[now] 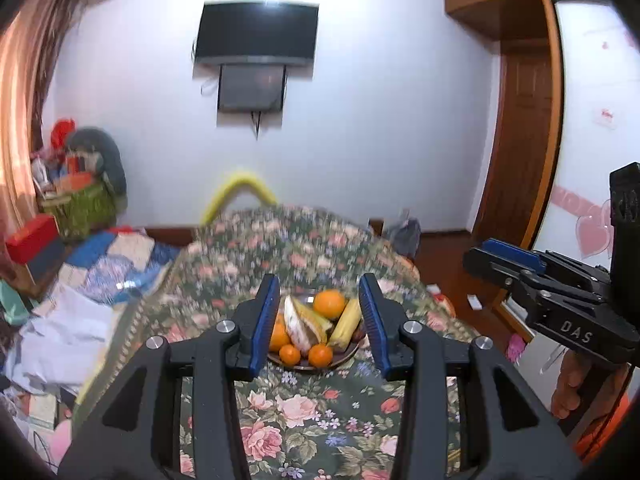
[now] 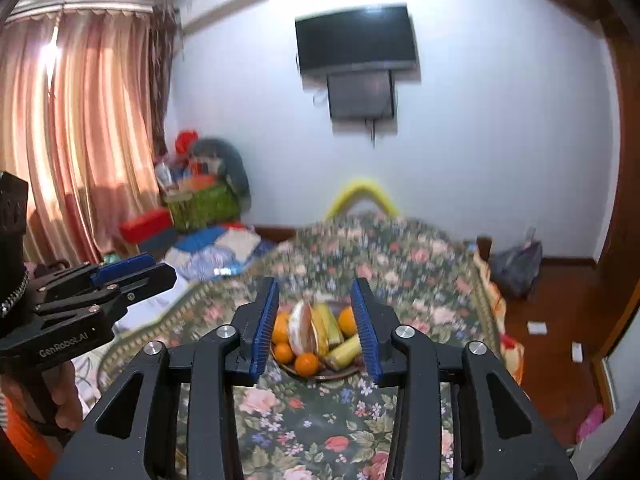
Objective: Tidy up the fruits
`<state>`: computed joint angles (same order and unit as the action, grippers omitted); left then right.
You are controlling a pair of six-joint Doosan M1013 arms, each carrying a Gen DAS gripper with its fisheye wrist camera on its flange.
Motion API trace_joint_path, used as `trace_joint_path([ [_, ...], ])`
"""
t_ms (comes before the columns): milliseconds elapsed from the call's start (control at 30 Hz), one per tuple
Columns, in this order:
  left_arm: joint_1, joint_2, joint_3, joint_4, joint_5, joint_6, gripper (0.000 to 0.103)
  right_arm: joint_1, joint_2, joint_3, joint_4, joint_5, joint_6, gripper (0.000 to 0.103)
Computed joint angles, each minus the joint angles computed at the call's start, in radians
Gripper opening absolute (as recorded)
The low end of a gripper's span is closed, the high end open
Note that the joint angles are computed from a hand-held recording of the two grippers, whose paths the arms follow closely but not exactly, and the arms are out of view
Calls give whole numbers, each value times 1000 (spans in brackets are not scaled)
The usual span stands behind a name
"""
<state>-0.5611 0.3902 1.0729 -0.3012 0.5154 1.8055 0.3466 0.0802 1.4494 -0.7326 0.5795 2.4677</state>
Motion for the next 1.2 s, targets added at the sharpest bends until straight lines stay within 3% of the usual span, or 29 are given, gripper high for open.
trace_joint_path([
  [67,-3,-32,39,-15,-48,22,58,24,-23,19,-109,-5,95,46],
  [200,-12,-89,108,-25,-137,54,63,61,-49,43,-263,3,232,62],
  [300,-12,-118,144,-57,-179,81,74,84,-59,60,-366,18,324,77],
  [367,-13,-135,168,-65,-214,93,91,99,-58,64,-433,42,375,85],
  [433,-13,-146,188,-76,-244,107,99,110,-53,66,-486,62,409,88],
  [567,-19,-156,204,28,-274,10,102,130,-53,75,-549,101,448,103],
  [1200,-25,-169,226,53,-277,-28,103,157,-74,105,-603,143,508,103],
])
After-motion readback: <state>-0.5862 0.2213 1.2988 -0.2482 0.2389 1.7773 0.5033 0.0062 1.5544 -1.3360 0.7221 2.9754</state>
